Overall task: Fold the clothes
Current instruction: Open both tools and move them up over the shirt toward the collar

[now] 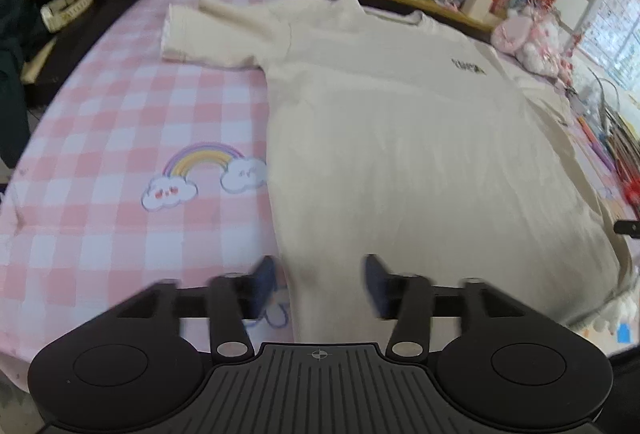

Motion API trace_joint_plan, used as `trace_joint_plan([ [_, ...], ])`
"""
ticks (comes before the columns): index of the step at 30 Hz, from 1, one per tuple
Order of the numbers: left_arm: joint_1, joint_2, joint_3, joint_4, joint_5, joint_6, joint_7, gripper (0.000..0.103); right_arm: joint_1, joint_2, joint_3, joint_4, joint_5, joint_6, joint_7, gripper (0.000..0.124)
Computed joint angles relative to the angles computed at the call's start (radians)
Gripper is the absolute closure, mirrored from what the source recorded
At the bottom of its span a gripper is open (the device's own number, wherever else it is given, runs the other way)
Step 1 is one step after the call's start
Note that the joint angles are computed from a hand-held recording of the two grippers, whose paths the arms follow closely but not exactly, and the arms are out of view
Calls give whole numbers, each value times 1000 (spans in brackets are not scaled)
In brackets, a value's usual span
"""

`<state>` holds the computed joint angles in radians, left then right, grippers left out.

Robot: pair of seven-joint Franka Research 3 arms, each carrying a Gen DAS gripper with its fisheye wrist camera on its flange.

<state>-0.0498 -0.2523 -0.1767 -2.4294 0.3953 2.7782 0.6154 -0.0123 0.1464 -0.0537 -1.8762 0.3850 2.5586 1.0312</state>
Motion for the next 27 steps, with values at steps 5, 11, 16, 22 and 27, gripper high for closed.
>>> trace_joint_plan([
  [5,62,38,-76,59,212,-54,-206,25,43,-7,-12,-43,-101,94,190,39],
  [11,20,89,-65,135,352,-158,-272,22,59,-20,-2,-80,-132,155,297,38],
  [16,-7,109,-45,157,389,-164,-316,21,64,-36,11,-110,-136,194,250,38],
  [22,-37,144,-32,186,364,-165,-277,21,65,-34,17,-108,-126,191,179,37],
  [27,-57,170,-32,220,360,-199,-274,21,59,-8,19,-75,-97,168,136,36],
])
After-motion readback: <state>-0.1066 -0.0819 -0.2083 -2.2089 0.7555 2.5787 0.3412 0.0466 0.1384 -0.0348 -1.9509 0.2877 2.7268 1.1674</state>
